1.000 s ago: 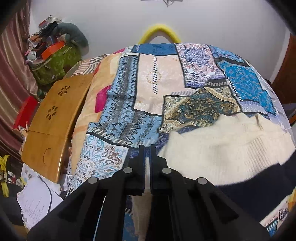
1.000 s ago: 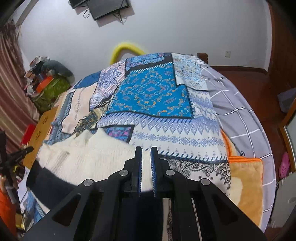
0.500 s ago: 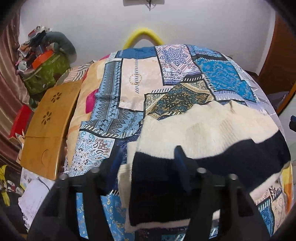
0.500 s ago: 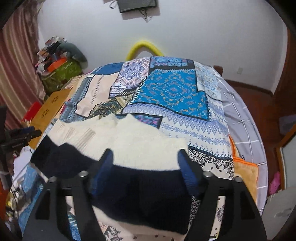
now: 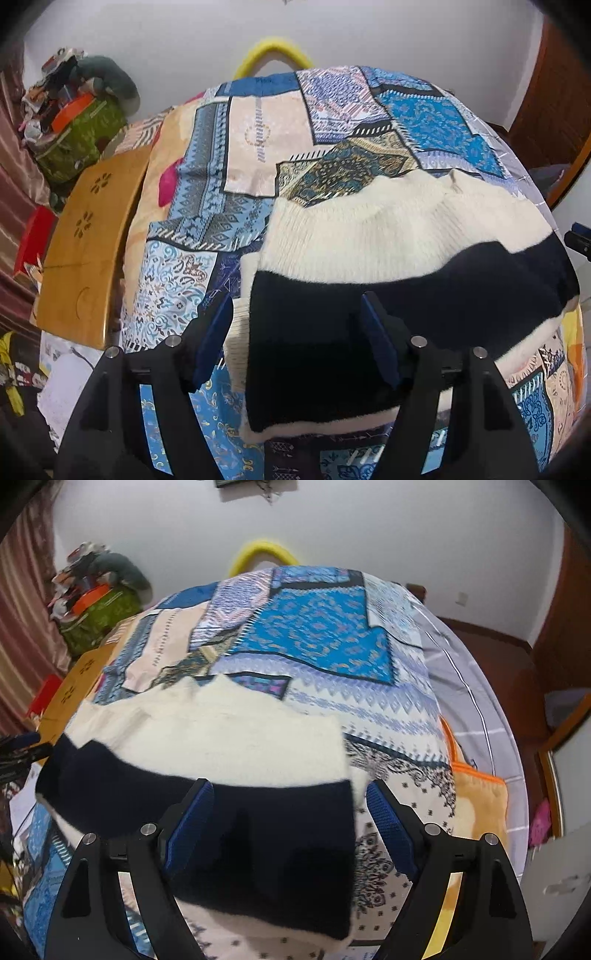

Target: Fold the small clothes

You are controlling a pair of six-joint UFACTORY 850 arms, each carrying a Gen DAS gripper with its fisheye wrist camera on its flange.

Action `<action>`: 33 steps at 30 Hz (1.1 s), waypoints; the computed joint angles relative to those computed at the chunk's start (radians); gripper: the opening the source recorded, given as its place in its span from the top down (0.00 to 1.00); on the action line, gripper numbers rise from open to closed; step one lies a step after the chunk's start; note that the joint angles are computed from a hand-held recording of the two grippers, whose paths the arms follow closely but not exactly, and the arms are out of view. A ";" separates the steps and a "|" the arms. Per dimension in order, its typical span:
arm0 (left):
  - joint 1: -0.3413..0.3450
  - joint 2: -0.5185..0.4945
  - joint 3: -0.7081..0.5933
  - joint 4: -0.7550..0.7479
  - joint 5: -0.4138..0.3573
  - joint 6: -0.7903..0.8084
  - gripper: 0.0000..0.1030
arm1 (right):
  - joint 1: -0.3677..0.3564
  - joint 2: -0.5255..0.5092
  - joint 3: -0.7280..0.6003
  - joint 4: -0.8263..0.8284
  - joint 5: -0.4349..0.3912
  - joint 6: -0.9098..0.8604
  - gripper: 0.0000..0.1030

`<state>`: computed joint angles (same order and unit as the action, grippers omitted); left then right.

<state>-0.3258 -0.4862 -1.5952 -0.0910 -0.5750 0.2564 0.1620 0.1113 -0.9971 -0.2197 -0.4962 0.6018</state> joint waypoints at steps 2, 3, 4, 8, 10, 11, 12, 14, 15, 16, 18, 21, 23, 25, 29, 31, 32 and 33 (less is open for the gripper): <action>0.012 -0.026 -0.027 -0.039 -0.031 0.018 0.32 | -0.016 0.002 0.013 0.017 0.008 -0.005 0.20; 0.017 -0.040 -0.042 -0.059 -0.048 0.024 0.32 | -0.029 0.001 0.021 0.038 0.015 -0.020 0.20; 0.023 -0.055 -0.056 -0.074 -0.059 0.022 0.32 | -0.038 0.000 0.026 0.057 0.023 -0.034 0.20; 0.031 -0.105 -0.103 -0.086 -0.090 0.002 0.32 | -0.067 -0.010 0.042 0.145 0.059 -0.105 0.20; 0.033 -0.128 -0.124 -0.087 -0.100 -0.012 0.32 | -0.079 -0.024 0.041 0.197 0.080 -0.151 0.23; 0.035 -0.136 -0.132 -0.103 -0.100 -0.007 0.32 | -0.085 -0.030 0.039 0.220 0.087 -0.174 0.27; 0.036 -0.141 -0.136 -0.115 -0.099 -0.003 0.32 | -0.093 -0.042 0.032 0.256 0.091 -0.211 0.31; 0.040 -0.151 -0.149 -0.145 -0.095 0.005 0.32 | -0.105 -0.062 0.023 0.326 0.097 -0.279 0.39; 0.041 -0.155 -0.154 -0.161 -0.092 0.011 0.33 | -0.112 -0.073 0.017 0.383 0.096 -0.334 0.46; 0.042 -0.159 -0.159 -0.172 -0.091 0.017 0.36 | -0.118 -0.082 0.014 0.423 0.096 -0.372 0.48; 0.040 -0.173 -0.180 -0.184 -0.099 0.029 0.44 | -0.128 -0.098 0.010 0.501 0.100 -0.436 0.55; 0.029 -0.192 -0.207 -0.158 -0.097 0.018 0.54 | -0.138 -0.110 0.012 0.585 0.110 -0.495 0.70; 0.021 -0.211 -0.233 -0.132 -0.109 -0.001 0.62 | -0.142 -0.114 0.010 0.610 0.116 -0.512 0.78; 0.017 -0.227 -0.256 -0.127 -0.123 -0.018 0.73 | -0.142 -0.115 0.008 0.611 0.122 -0.521 0.89; 0.006 -0.228 -0.254 -0.078 -0.092 -0.064 0.89 | -0.127 -0.107 0.002 0.490 0.133 -0.456 0.92; 0.000 -0.221 -0.243 -0.035 -0.066 -0.100 0.90 | -0.121 -0.098 0.003 0.427 0.146 -0.412 0.92; -0.002 -0.216 -0.237 -0.017 -0.051 -0.115 0.91 | -0.117 -0.089 0.005 0.381 0.157 -0.373 0.93; -0.004 -0.210 -0.230 0.003 -0.034 -0.130 0.91 | -0.114 -0.085 0.003 0.340 0.165 -0.339 0.93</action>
<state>-0.3295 -0.6961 -1.8251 -0.0883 -0.6094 0.1260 0.0485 0.0259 -0.9938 0.1201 -0.3308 0.2631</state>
